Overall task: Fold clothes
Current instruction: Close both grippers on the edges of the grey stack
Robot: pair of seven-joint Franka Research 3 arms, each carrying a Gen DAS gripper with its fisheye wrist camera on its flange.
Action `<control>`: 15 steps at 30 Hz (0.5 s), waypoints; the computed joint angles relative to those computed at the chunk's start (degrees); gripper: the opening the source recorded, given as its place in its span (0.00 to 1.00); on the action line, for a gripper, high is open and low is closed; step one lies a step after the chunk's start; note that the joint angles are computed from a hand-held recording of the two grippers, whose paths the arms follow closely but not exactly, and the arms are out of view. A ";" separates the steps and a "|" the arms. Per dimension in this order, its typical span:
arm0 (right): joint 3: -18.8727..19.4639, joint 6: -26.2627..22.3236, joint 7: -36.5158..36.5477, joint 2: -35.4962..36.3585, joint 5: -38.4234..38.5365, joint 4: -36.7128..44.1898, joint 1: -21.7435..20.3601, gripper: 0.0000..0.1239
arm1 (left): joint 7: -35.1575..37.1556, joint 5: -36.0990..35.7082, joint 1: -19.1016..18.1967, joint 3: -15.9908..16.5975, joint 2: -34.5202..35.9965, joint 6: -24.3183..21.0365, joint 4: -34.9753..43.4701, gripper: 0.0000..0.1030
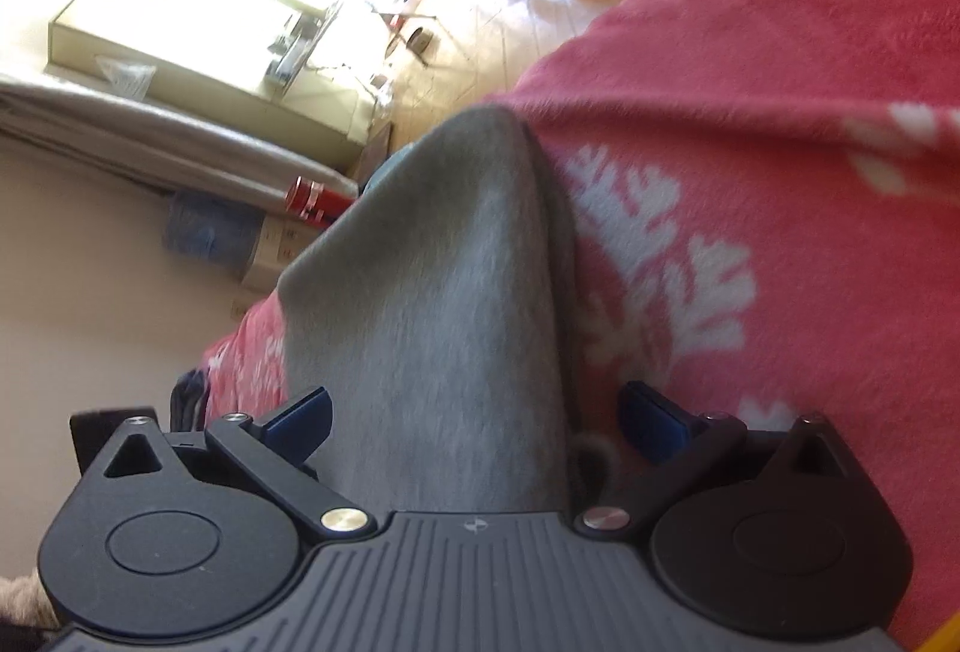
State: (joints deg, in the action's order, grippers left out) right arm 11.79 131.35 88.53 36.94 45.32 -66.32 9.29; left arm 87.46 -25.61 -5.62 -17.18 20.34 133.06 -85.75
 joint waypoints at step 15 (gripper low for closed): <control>3.41 -2.04 -3.11 7.90 1.34 11.40 -0.92 0.74 | 4.63 -10.32 3.01 -3.55 3.36 6.13 0.70 0.85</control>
